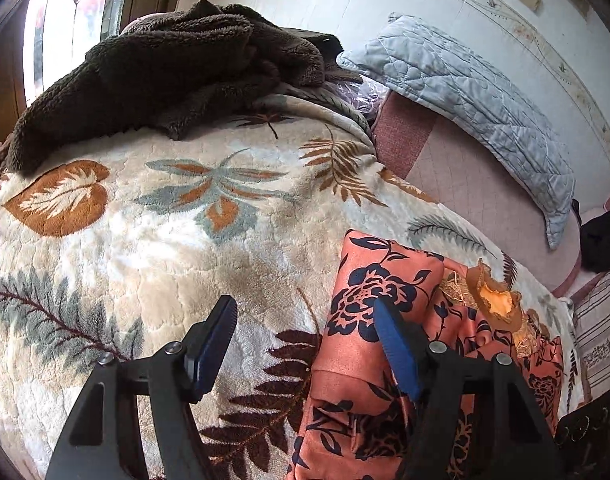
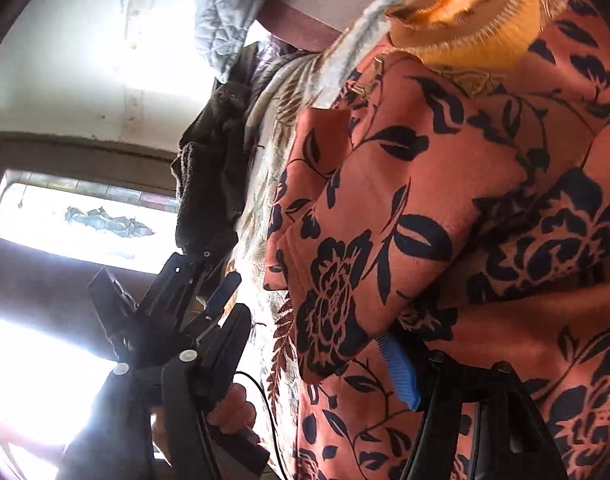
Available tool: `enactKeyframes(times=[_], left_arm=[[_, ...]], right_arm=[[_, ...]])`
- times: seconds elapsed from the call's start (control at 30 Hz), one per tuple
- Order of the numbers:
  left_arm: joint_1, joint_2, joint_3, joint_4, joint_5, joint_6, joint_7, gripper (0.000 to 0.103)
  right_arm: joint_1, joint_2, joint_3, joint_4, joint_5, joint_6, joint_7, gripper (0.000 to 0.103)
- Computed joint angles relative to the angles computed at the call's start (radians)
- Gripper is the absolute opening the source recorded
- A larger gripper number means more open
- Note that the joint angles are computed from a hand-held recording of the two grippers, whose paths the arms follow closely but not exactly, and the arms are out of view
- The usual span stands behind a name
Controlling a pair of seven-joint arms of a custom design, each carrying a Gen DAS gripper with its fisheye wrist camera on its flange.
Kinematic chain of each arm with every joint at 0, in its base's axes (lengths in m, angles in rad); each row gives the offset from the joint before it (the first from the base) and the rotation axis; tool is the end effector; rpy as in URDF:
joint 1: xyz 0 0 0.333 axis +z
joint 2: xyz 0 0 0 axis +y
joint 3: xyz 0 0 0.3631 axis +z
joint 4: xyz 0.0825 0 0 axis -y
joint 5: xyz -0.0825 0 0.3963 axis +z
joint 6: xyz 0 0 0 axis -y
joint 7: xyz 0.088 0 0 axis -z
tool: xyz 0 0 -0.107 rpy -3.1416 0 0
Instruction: Fold small clothes
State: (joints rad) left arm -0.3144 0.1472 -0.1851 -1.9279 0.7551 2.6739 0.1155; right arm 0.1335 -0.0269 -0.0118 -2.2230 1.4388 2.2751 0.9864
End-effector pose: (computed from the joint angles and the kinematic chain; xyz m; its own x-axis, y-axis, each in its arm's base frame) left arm 0.5639 -0.3242 0.5169 0.2582 -0.9183 0.3000 -0.6792 -0.3934 -0.6197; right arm 0.5439 0.0910 0.4507 -0.0584 -0.4742 -0.8785 -0.9268 0.3529 -0.1289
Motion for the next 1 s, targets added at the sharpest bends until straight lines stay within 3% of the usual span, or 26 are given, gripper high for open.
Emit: enactKeyframes(times=[0.03, 0.07, 0.2, 0.3, 0.53, 0.6, 0.63, 0.7, 0.73, 0.8, 1.0], left_arm=[[0.0, 0.003, -0.001, 0.003, 0.0, 0.001, 0.005, 0.071], [0.0, 0.003, -0.001, 0.003, -0.001, 0.007, 0.009, 0.071], [-0.003, 0.002, 0.004, 0.0, 0.019, 0.035, 0.0, 0.071], [-0.01, 0.008, 0.006, 0.006, 0.057, 0.054, -0.01, 0.071], [-0.042, 0.06, -0.007, 0.07, 0.058, 0.015, 0.083, 0.071], [-0.05, 0.075, -0.009, 0.084, 0.036, 0.006, 0.117, 0.071], [-0.055, 0.081, -0.009, 0.091, 0.03, -0.001, 0.132, 0.071], [-0.067, 0.09, -0.006, 0.102, 0.028, -0.016, 0.154, 0.071], [-0.072, 0.094, -0.005, 0.108, 0.027, -0.025, 0.164, 0.071], [-0.081, 0.102, -0.003, 0.117, 0.023, -0.041, 0.181, 0.071], [-0.108, 0.108, 0.008, 0.132, 0.053, -0.057, 0.184, 0.071]], right_arm=[[0.0, 0.005, 0.0, 0.006, 0.017, -0.008, -0.006, 0.029], [0.004, -0.003, 0.004, 0.008, 0.014, 0.012, -0.013, 0.012], [0.012, -0.089, 0.0, -0.002, 0.097, 0.131, -0.168, 0.009], [-0.009, -0.138, -0.037, -0.01, 0.153, 0.207, -0.205, 0.009], [-0.142, -0.156, -0.153, -0.054, 0.221, 0.274, -0.122, 0.009], [-0.182, -0.152, -0.178, -0.078, 0.239, 0.256, -0.109, 0.013], [-0.201, -0.145, -0.195, -0.089, 0.231, 0.206, -0.077, 0.017], [-0.238, -0.115, -0.222, -0.1, 0.142, 0.066, 0.063, 0.053], [-0.259, -0.109, -0.231, -0.108, 0.104, 0.005, 0.114, 0.088], [-0.287, -0.122, -0.232, -0.141, 0.112, -0.036, 0.117, 0.091], [-0.316, -0.188, -0.205, -0.16, 0.102, 0.121, 0.04, 0.089]])
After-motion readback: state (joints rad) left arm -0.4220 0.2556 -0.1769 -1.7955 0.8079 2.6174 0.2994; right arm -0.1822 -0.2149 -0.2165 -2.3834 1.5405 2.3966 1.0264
